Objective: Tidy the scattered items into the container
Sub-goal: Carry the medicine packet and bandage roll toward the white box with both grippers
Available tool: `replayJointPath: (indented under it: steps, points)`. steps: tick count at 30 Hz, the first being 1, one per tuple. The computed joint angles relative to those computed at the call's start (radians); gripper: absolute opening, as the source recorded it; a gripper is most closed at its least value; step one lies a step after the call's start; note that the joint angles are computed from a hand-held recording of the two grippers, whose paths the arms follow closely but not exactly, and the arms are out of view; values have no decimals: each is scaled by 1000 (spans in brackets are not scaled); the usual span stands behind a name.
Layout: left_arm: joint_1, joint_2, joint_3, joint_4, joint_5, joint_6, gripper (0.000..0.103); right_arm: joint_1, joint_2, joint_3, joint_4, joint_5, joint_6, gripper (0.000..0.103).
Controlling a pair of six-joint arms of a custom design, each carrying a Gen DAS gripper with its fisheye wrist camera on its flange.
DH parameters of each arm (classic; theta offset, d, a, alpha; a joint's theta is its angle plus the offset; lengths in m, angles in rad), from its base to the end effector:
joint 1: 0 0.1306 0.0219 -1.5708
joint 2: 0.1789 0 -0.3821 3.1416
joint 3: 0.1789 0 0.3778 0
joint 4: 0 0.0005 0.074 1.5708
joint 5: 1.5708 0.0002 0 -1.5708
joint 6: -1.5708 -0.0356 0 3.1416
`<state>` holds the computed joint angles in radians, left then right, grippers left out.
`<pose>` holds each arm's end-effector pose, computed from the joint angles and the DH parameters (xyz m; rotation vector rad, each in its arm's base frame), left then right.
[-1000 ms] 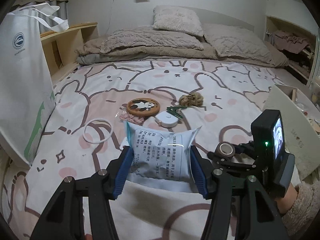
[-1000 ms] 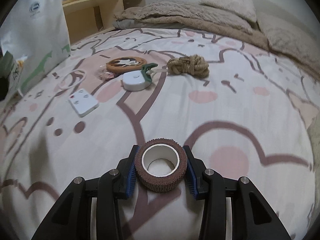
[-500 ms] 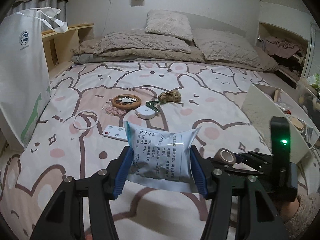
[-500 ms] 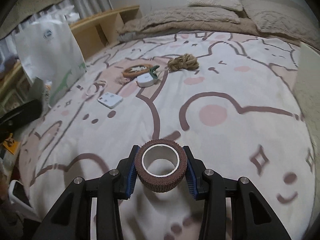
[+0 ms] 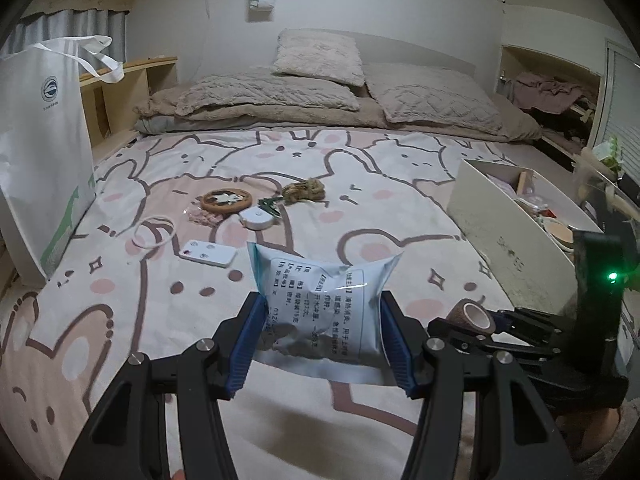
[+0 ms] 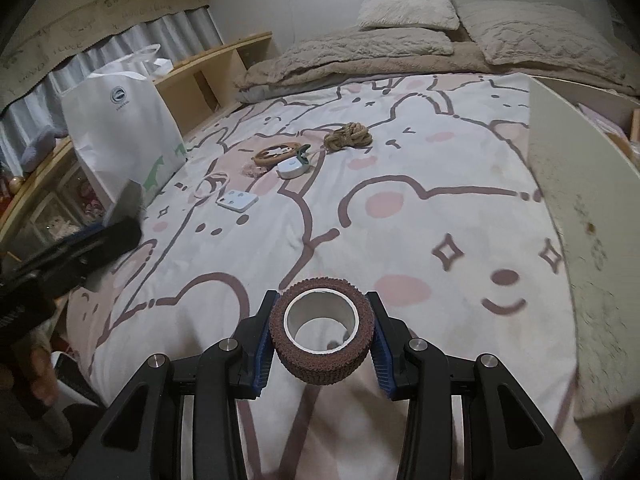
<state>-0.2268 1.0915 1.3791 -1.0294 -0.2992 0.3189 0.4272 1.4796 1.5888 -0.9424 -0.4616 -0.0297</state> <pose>0.3439 -0.0691 0.5296 -0.2547 2.2590 0.0603 0.4505 0.2220 0.4739 -0.6927 2.3272 0.7651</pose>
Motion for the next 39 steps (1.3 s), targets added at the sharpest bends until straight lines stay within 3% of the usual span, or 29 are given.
replayJointPath:
  steps: [9, 22, 39]
  points:
    - [-84, -4, -4, 3, -24, 63, 57, -66, -90, -45, 13, -80, 13, 43]
    - [-182, 9, 36, -14, -54, 113, 57, -136, -178, -91, -2, -124, 60, 43]
    - [-304, 114, 157, -15, -69, 128, 57, -346, -220, -100, -3, -208, 63, 43]
